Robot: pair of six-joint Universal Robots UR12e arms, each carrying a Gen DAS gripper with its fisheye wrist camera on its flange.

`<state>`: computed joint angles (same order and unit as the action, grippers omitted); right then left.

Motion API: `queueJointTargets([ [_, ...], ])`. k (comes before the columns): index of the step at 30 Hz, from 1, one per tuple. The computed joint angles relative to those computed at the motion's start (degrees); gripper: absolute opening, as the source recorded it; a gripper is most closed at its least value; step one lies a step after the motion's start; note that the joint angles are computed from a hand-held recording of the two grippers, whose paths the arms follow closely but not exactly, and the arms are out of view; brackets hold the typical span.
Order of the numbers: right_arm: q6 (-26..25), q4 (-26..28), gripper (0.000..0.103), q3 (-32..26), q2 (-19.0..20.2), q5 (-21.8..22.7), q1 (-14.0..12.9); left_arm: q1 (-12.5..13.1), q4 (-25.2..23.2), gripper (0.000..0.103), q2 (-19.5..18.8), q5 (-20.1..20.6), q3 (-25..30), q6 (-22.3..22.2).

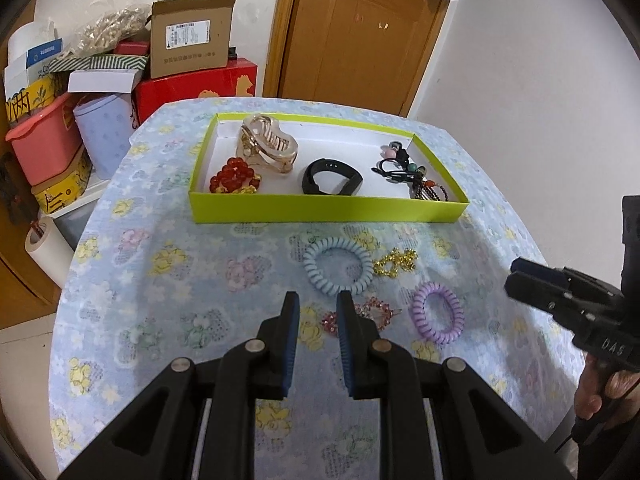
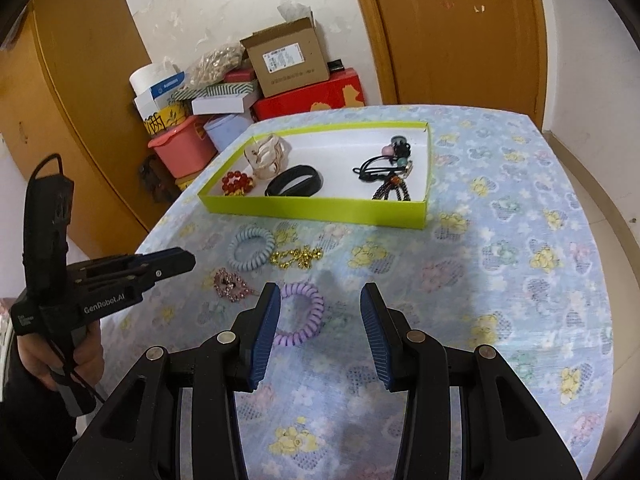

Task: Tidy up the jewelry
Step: 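Withdraw both grippers from the box toward the remaining hair ties, then grasp the light-blue coil hair tie with the left gripper while the right gripper grasps the gold chain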

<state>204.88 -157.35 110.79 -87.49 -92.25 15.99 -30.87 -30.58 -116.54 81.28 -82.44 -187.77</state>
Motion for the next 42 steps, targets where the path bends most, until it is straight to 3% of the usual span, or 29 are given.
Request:
queueJointTargets([
  [18,-1.46,2.87,0.042,-1.35,1.86,1.52,-0.21,0.10,-4.20,0.020,-4.08,-0.61,5.48,-0.03],
  [23,-1.74,3.16,0.042,-1.62,2.08,1.75,-0.28,-0.28,-5.78,0.020,-5.35,0.66,7.06,0.01],
  [31,-2.98,4.48,0.042,-3.72,3.96,1.73,-0.51,-1.10,-4.31,0.020,-5.87,4.15,7.39,2.52],
  [35,-3.70,5.34,0.042,-4.91,5.17,2.08,-0.70,-1.64,-3.87,0.012,-6.07,7.16,7.50,4.39],
  [42,-4.55,6.20,0.042,-6.10,6.52,2.73,-0.81,-1.28,-2.91,0.010,-5.87,7.64,6.92,4.09],
])
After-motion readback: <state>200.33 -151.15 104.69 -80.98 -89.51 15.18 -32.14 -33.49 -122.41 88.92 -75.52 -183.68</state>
